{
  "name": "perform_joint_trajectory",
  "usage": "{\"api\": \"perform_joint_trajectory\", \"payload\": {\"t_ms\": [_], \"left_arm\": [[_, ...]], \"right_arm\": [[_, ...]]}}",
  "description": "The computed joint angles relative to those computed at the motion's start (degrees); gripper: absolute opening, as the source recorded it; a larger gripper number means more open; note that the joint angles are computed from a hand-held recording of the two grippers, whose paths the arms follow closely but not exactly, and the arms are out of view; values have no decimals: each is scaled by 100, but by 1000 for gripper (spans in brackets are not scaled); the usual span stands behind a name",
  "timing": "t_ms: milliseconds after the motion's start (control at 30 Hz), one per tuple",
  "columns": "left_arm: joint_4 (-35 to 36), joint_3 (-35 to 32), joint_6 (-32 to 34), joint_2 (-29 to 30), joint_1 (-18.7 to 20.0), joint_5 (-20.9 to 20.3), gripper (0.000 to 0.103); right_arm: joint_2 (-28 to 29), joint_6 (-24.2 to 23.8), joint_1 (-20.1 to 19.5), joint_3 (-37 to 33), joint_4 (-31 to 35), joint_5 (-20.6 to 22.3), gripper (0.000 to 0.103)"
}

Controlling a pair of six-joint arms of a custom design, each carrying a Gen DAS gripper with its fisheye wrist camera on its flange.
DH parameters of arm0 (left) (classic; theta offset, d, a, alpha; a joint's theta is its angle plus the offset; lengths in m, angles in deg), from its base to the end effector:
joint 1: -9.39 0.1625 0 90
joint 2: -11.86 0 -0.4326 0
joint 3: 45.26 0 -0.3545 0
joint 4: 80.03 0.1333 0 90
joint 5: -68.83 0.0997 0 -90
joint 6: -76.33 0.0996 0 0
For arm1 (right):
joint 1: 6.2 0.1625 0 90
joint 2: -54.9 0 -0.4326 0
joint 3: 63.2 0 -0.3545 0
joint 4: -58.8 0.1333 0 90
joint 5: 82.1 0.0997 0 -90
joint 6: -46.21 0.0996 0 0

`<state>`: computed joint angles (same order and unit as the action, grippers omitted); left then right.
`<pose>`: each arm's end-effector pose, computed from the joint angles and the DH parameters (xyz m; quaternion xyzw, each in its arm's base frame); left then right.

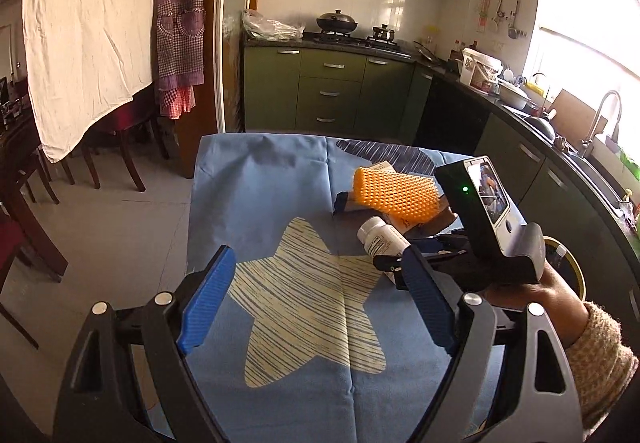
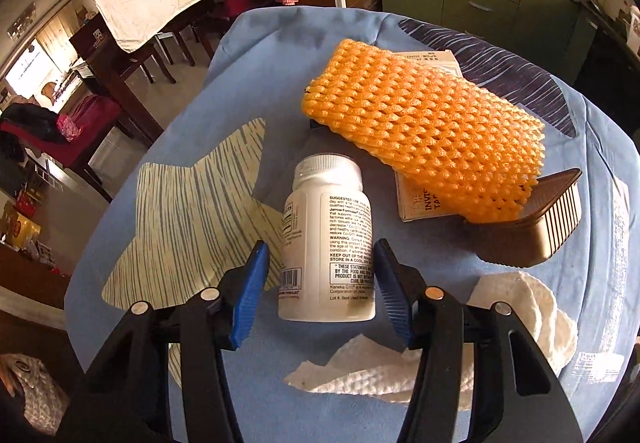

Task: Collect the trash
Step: 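Reach the right gripper to the white pill bottle and grasp it, then carry the pill bottle with the right gripper over the bin and release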

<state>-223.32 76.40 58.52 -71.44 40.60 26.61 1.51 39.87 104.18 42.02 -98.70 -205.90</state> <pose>-0.2708 -0.4061 0.3332 0.2681 0.8676 -0.3421 0.2415 0.2804 -0.5310 0.1783 0.1805 -0.9314 0.1647 0.2699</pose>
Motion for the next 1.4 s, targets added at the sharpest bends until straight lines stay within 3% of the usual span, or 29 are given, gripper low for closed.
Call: {"api": "perform_joint_trajectory", "payload": {"t_ms": [200, 333, 467, 633, 833, 1000, 1067, 1167, 1267, 1400], "left_arm": [[61, 5, -54, -3, -1, -9, 81], [60, -15, -48, 1, 19, 10, 81], [79, -21, -32, 17, 16, -18, 81], [74, -14, 6, 73, -14, -53, 83], [34, -8, 51, 216, -13, -201, 83], [-40, -7, 120, 392, -87, -376, 83], [-39, -19, 135, 470, -123, -456, 83], [-18, -25, 154, 589, -204, -537, 83], [29, -51, 164, 680, -267, -572, 83], [86, -97, 196, 830, -318, -646, 84]], "right_arm": [[16, 40, -132, 49, -104, 193, 47], [-314, 174, -246, 275, -46, 925, 47], [-635, 179, -230, 507, -155, 1142, 47], [-1329, 152, -90, 1117, -607, 1000, 47], [-2996, 406, -234, 2404, -1379, 93, 47], [-4704, 742, -1099, 3187, -1340, -783, 47], [-5255, 741, -1663, 3364, -1240, -967, 47], [-5802, 435, -2668, 3521, -1214, -695, 47], [-5945, 153, -3379, 3612, -1350, -244, 47], [-5598, -42, -3760, 3607, -1736, 118, 47]]}}
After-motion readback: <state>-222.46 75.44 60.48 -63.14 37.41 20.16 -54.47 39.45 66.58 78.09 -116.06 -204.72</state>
